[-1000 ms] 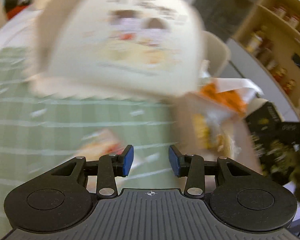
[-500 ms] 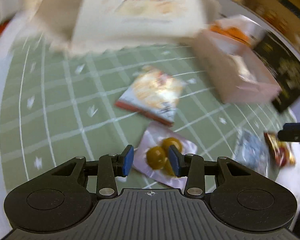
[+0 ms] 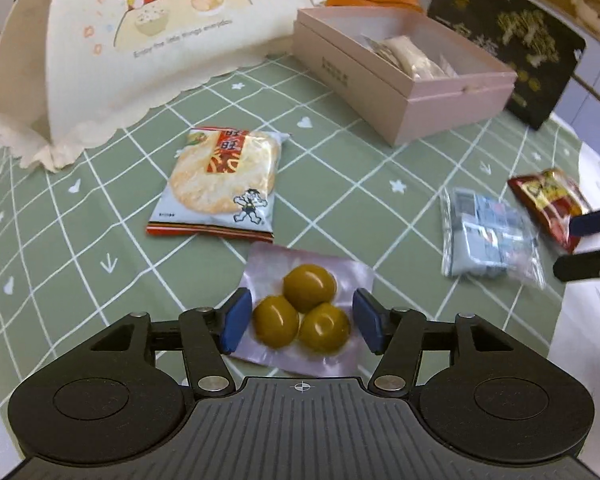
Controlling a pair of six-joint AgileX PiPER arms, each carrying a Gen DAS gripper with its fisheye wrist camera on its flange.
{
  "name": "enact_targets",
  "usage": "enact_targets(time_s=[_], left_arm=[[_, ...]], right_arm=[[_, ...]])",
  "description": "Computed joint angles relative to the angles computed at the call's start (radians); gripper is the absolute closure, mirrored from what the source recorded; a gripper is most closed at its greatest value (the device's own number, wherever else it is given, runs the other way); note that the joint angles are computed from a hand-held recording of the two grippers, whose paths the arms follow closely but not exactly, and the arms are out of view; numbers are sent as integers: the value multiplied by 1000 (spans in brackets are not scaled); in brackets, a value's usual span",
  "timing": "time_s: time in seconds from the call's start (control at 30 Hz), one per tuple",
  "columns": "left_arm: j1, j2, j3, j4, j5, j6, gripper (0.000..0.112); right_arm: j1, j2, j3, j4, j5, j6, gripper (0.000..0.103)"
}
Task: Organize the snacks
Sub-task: 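Grasp the pink tray of yellow balls with the left tool while the right tool approaches the candy bag, then grasp the blue-white candy bag with the right tool while the left tool holds the tray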
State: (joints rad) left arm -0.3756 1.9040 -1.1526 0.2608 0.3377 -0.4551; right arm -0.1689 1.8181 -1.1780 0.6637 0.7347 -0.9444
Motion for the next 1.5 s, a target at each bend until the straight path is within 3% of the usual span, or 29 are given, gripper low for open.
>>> enact_targets(time_s=[0.1, 0.23, 0.33, 0.43, 0.47, 0.67, 0.87, 1.2, 1.37, 1.5], left_arm=[[25, 1, -4, -92, -15, 78, 53], [16, -13, 8, -86, -4, 90, 58], [13, -41, 35, -226, 3, 185, 62], [-10, -68, 74, -272, -9, 184, 62], [-20, -75, 87, -260, -17, 154, 62], [-64, -83, 102, -100, -23, -37, 63], [-64, -86, 118, -115, -49, 11, 57], [-100, -95, 152, 55, -80, -147, 56], [-99, -92, 125, -72, -34, 53, 55], [-108, -94, 135, -67, -44, 110, 53]], right_arm=[[23, -3, 3, 1, -37, -39, 40], [65, 34, -32, -13, -72, -124, 36], [97, 95, -103, -41, -49, -144, 36], [117, 164, -185, -49, 2, -170, 35], [119, 181, -202, -50, 15, -177, 27], [128, 236, -235, -39, 15, -202, 14], [112, 226, -187, 38, -23, -288, 10], [108, 231, -183, 61, -32, -320, 5], [91, 224, -141, 140, -62, -399, 1], [72, 217, -101, 224, -80, -494, 0]])
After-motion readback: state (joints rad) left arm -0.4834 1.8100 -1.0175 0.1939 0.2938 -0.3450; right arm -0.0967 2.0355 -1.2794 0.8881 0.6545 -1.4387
